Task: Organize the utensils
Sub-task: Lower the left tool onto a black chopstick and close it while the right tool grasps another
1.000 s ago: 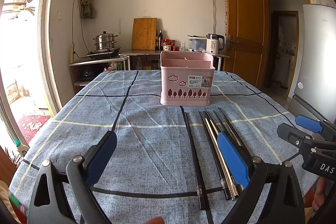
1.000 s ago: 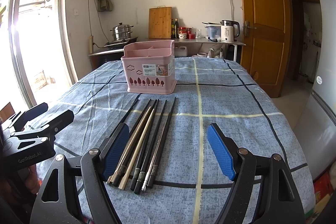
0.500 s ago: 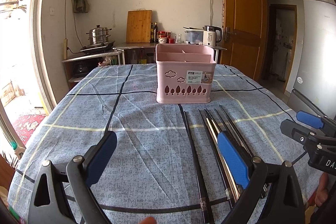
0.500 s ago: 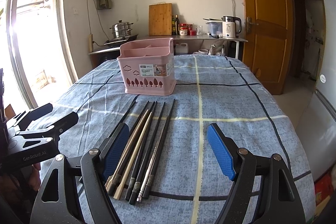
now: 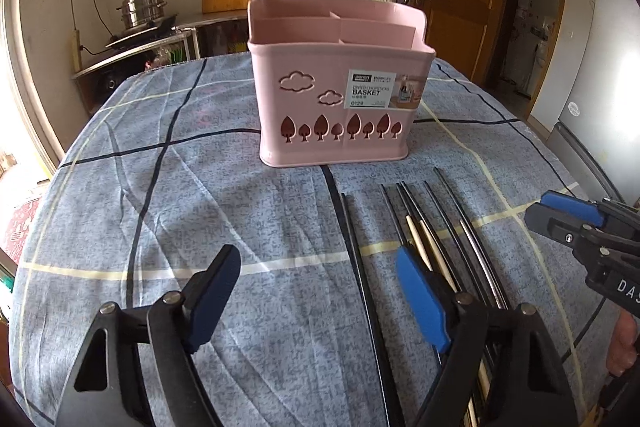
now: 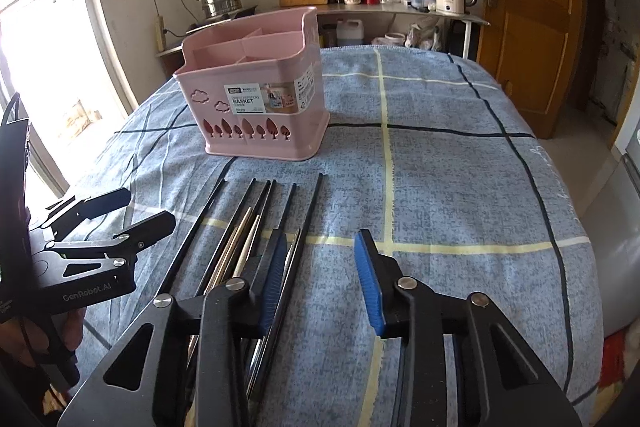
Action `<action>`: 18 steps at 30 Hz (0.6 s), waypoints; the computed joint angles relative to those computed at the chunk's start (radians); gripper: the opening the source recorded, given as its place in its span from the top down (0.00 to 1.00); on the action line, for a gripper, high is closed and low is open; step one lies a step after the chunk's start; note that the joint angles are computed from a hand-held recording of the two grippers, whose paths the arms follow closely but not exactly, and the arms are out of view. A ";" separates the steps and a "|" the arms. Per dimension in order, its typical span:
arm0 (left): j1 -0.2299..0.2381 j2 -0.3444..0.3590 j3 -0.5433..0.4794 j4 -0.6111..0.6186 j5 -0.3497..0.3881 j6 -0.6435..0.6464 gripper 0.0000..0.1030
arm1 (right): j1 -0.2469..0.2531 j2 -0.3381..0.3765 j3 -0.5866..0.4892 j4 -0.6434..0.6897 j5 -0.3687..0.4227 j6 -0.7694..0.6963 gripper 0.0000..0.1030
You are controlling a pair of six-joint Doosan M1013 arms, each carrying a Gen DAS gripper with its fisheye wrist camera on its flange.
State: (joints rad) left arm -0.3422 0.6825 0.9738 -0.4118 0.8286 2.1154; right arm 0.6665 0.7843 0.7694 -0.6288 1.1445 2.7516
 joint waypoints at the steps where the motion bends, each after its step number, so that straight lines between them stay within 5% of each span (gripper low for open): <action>1: -0.002 0.013 -0.022 0.012 0.027 -0.015 0.22 | -0.010 0.008 -0.014 0.033 0.000 -0.019 0.74; 9: -0.016 0.087 -0.146 0.047 0.163 -0.063 0.36 | -0.054 0.077 -0.127 0.174 0.032 -0.150 0.83; 18: -0.035 0.100 -0.167 0.110 0.157 -0.067 0.48 | -0.077 0.127 -0.202 0.239 0.080 -0.197 0.90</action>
